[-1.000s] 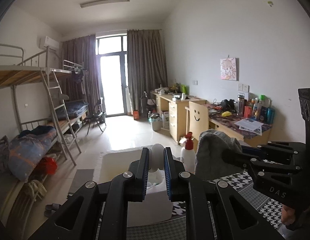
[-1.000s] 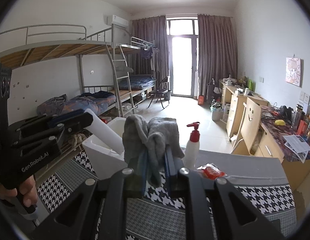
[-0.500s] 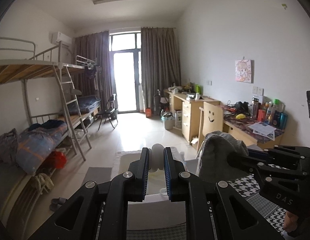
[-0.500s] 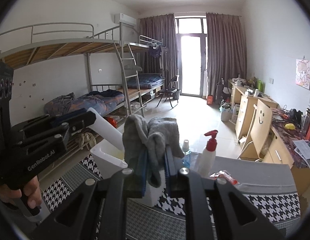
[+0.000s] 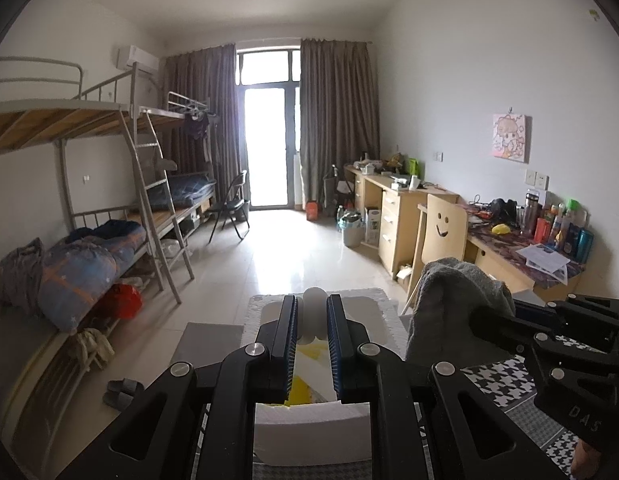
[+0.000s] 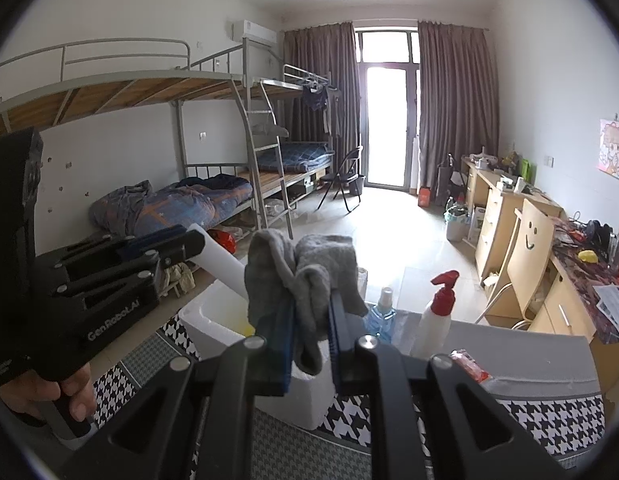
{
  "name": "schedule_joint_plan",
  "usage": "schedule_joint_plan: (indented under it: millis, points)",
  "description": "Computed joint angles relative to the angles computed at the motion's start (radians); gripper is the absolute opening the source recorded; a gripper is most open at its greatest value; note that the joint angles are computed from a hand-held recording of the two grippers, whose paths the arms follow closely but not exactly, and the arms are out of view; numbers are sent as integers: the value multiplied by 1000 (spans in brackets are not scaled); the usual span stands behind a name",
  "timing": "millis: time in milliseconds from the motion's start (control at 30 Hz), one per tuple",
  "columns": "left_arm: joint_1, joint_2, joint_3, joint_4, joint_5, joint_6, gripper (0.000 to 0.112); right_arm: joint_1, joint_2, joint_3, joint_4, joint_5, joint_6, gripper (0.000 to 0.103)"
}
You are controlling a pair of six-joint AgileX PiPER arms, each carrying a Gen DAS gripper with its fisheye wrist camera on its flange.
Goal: Organize soft objects
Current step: 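Open the left tool over the box while the right tool releases the sock inside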
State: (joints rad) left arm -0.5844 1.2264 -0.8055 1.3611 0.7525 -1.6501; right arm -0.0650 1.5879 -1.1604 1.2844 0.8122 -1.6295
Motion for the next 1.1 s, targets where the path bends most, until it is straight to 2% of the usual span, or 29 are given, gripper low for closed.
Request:
schedule_joint_plan:
  millis: [400,767,833,867,933,967,1033,1100]
  points:
    - [144,86,-44,-47,-139,32,16,44,48,-55,-52,-34,63,18]
    - [233,153,-91,-135,-230,115,18,73,95,-114,-109,-63,143,18]
    - [247,163,-97,-158,-244,138,26,77,98,-115,-113,-71,149,18]
    - [251,169,-100,-164,-247,144,33,81,99,-118,-119,-73,158,18]
    - [259,177,-101,-171,-255,148,34,89,106,-130,-131,-78,174,18]
    - [258,180,-102,-174,-251,151,40,92,108,-132,-133,-80,176,18]
    - [256,182,-103,-171,-235,152,54,93,107,-132,-133,-82,178,18]
    - [254,172,-91,-149,-226,124,79,97,109,-133,-133,-91,181,18]
